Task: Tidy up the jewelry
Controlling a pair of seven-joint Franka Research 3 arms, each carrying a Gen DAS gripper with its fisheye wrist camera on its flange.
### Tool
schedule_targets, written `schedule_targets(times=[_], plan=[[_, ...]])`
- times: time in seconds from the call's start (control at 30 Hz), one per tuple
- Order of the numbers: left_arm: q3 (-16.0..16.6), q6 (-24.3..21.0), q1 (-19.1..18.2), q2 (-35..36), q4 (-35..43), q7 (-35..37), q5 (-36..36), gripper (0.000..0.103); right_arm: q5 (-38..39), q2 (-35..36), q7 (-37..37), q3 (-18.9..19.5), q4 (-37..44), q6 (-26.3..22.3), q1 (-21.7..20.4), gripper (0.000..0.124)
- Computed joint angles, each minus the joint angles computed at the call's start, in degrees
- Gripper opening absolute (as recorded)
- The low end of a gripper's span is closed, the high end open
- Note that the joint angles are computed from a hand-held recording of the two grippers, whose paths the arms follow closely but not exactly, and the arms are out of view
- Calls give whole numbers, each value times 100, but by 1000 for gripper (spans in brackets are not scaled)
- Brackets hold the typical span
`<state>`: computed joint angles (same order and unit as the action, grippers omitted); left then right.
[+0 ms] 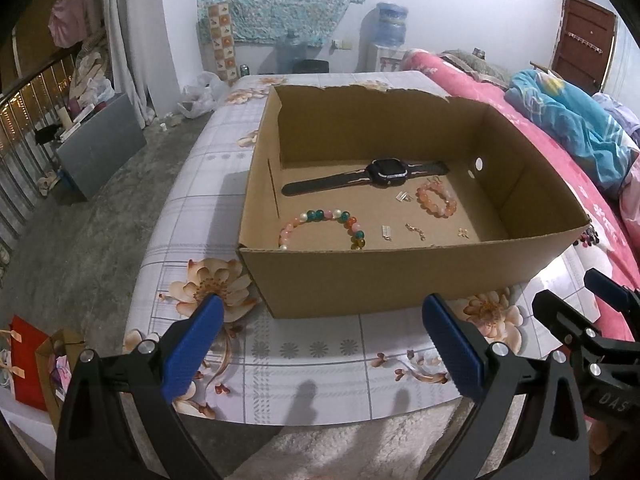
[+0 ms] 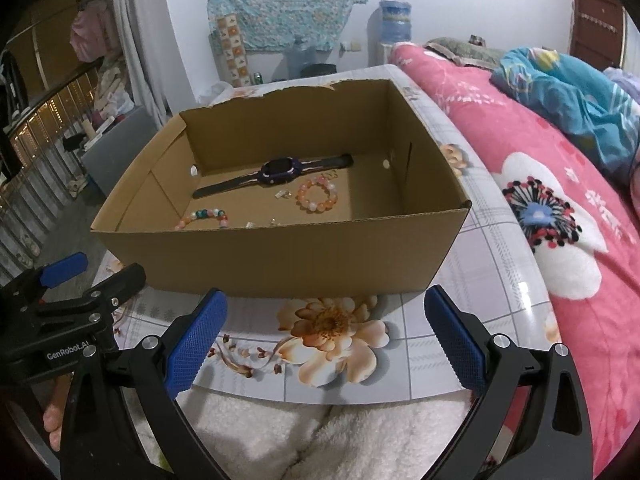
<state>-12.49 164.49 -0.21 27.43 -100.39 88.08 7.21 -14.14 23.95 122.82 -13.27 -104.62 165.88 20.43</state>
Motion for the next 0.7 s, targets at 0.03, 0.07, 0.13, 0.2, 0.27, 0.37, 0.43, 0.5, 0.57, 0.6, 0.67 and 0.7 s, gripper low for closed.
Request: schedule_targets(times=[0.03, 0.07, 0.13, 0.2, 0.27, 0.37, 0.43, 0.5, 0.57, 0.6, 0.67, 0.7], plan=[[9, -7, -13, 12, 18, -17, 7, 97, 23, 16, -28, 20, 28, -13, -23, 95], [9, -15, -16, 22, 35, -23, 9, 97, 40, 26, -51, 32, 42, -21, -38, 95], [18, -13, -34, 41, 60, -53, 19, 97, 59, 37, -70, 37, 53, -20, -42, 95], [14, -26, -39, 66, 95, -65, 23, 97, 69, 46, -79, 30, 59, -17, -36, 95], [1, -35, -28, 65, 94, -60, 18, 97, 81, 71, -101, 32, 86, -30, -39, 95], [-46, -130, -9, 98, 163, -34, -27, 97, 115, 78, -126, 39, 90, -29, -45, 95], [-57, -183, -12, 118, 201, -22, -58, 97, 99, 78, -106, 11, 88, -25, -18, 95], [-35, -173, -31, 122, 206, -31, -51, 97, 97, 97, -87, -6, 104, -10, -8, 95], [-33, -169, -33, 127, 211, -23, -52, 97, 123, 123, -104, 7, 132, -10, -23, 95], [-32, -169, -34, 127, 211, -22, -53, 97, 131, 137, -104, 4, 145, -17, -20, 95], [-15, -174, -57, 130, 223, -36, -37, 97, 140, 130, -123, 6, 145, -25, -22, 95], [-11, -172, -58, 125, 216, -45, -38, 97, 144, 130, -127, 6, 145, -26, -22, 95]])
